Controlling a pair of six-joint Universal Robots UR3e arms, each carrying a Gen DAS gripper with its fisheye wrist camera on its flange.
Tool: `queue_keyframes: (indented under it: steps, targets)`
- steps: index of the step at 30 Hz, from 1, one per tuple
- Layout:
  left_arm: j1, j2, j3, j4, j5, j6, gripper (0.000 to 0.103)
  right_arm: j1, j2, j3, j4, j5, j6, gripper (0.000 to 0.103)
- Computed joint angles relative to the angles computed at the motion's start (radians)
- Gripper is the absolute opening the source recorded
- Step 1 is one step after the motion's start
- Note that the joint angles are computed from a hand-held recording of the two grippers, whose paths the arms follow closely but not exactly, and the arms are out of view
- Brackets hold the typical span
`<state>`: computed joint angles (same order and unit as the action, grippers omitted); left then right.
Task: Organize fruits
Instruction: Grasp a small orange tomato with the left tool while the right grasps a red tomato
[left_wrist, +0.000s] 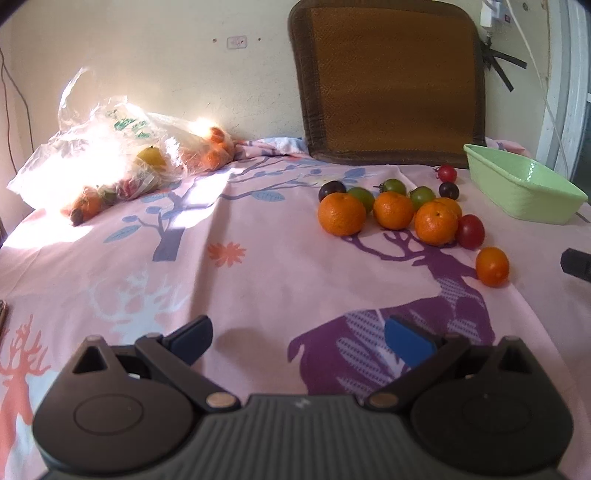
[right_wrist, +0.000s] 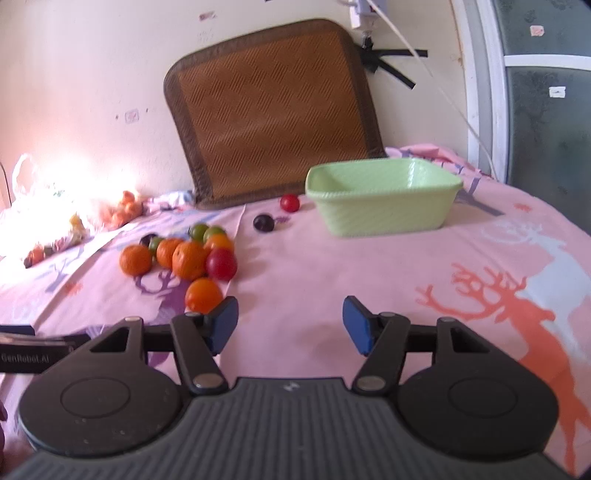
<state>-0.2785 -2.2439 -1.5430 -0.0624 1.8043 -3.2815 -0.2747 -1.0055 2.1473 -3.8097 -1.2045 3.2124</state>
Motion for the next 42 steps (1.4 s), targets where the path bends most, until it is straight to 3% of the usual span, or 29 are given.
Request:
queue_keyframes:
  steps: [3,7,11,14,20,24,25,30,33,38,39,42]
  targets:
    - [-0.036,-0.031,0.052,0.039,-0.007,0.071,0.103,-0.029,-0.007,-0.035,0.039,0.020,-0.017,0.056]
    - [-0.093,-0.098,0.168,0.045,-0.038,0.151,0.103,-0.089,-0.026,-0.106,0.202,0.134,-0.080,0.042]
    - [-0.136,-0.191,0.329,-0.003,-0.042,0.209,0.102,-0.131,-0.029,-0.144,0.270,0.198,-0.135,0.041]
    - [-0.146,-0.251,0.454,-0.079,-0.073,0.231,0.091,-0.151,-0.032,-0.158,0.300,0.229,-0.167,0.041]
    - [-0.140,-0.353,0.667,-0.276,-0.099,0.202,0.058,-0.162,-0.016,-0.264,0.480,0.333,-0.245,0.041]
    - [-0.113,-0.313,0.581,-0.226,-0.157,0.207,0.032,-0.143,0.014,-0.390,0.660,0.421,-0.299,0.041]
    - [-0.110,-0.295,0.542,-0.198,-0.162,0.214,0.030,-0.135,0.024,-0.416,0.685,0.432,-0.306,0.041]
    - [-0.068,-0.179,0.277,-0.021,-0.210,0.226,0.030,-0.078,0.079,-0.545,0.814,0.444,-0.354,0.041]
    - [-0.051,-0.124,0.160,0.049,-0.223,0.232,0.030,-0.035,0.114,-0.602,0.850,0.397,-0.389,0.041]
    - [-0.038,-0.109,0.131,0.054,-0.243,0.232,0.031,0.011,0.173,-0.685,0.885,0.341,-0.394,0.041]
    - [-0.038,-0.113,0.139,0.045,-0.245,0.234,0.031,0.015,0.175,-0.687,0.887,0.335,-0.397,0.032]
    - [-0.043,-0.130,0.147,0.055,-0.240,0.246,0.030,0.009,0.155,-0.632,0.821,0.322,-0.387,0.030]
